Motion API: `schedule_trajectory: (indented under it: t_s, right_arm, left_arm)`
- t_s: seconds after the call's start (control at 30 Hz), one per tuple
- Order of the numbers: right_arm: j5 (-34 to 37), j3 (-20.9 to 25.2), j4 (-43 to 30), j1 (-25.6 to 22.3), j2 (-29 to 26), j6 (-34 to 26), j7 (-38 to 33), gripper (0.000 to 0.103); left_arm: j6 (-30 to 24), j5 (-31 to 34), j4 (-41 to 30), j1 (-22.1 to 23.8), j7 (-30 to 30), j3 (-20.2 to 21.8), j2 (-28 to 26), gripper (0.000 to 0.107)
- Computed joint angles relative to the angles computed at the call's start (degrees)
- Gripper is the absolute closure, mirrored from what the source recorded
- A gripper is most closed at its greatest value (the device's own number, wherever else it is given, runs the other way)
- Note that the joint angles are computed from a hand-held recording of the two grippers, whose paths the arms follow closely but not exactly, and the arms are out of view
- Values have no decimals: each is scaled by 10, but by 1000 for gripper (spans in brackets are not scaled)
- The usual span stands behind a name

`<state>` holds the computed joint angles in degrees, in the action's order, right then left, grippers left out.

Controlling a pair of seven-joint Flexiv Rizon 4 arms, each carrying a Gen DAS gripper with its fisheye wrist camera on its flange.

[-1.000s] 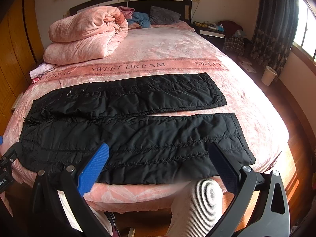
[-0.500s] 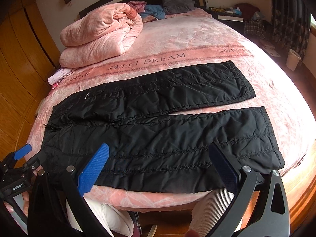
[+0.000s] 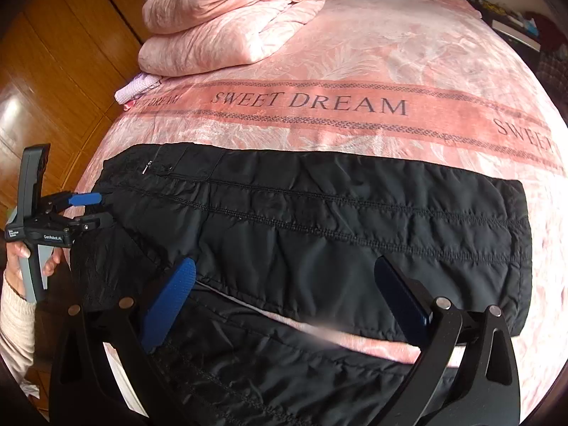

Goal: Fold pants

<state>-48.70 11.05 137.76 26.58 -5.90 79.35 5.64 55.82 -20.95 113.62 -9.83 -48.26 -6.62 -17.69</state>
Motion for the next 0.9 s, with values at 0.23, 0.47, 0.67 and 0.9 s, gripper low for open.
schedule_trajectory:
  t_s: [0.23,0.47,0.67,0.9]
  right_arm:
    - [183,30,-130,-71,-154,-7,-393,2]
    - [311,144,-247,-172,-261,-92,-665,3]
    - [363,160,-291,-182,-294,-156,-780,2]
    - [371,93,-276,-113,-266,-150,-793,41]
  left_arm:
    - [-42,53,-184,-22,56,-18,-157,8]
    - [-120,80,-319,-28,119,-31,-259,8]
    - [-222,87,-417,-42,123,-18,-319,8]
    - [-248,68,-421,-29,154,-30,-321,8]
